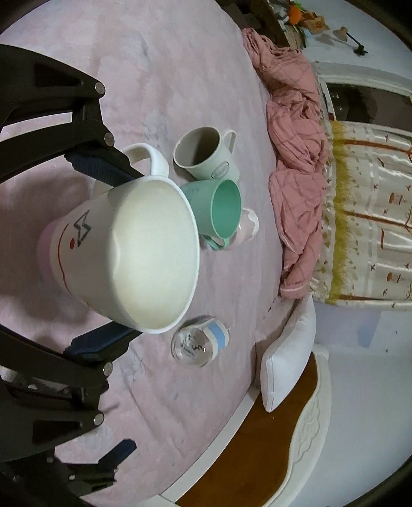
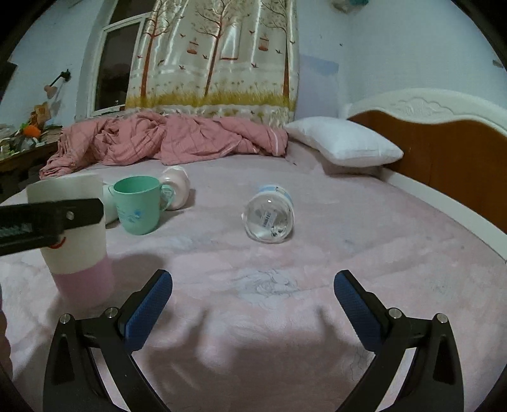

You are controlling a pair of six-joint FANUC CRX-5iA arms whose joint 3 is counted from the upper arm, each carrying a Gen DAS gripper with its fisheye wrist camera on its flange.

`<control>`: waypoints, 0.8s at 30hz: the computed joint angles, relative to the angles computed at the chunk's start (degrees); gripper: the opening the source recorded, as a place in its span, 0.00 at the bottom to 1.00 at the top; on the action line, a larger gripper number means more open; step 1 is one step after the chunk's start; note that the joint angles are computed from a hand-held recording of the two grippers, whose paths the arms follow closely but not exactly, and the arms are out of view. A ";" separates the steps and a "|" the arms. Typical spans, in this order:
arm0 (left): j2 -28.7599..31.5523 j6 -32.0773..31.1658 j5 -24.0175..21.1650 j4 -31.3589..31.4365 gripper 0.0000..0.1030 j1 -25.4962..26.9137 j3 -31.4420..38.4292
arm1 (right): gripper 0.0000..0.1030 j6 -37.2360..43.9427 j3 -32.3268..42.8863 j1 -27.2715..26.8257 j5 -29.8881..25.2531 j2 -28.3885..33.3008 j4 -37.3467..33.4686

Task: Flip cup upright
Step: 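Carry the mug with the left gripper beside the green mug and lower it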

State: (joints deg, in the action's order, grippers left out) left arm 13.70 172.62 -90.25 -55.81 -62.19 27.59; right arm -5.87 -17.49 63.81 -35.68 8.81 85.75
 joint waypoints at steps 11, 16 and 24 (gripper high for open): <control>-0.74 -0.76 1.76 1.49 0.75 1.41 -2.85 | 1.00 0.43 0.26 0.41 -0.30 0.14 -0.79; -0.41 0.57 1.89 -2.82 0.87 -1.80 -4.76 | 1.00 0.50 0.44 0.43 -0.31 0.28 -1.03; -0.47 3.84 -4.88 -12.50 1.00 -8.40 -5.40 | 1.00 0.67 0.41 0.24 -0.10 0.21 -0.94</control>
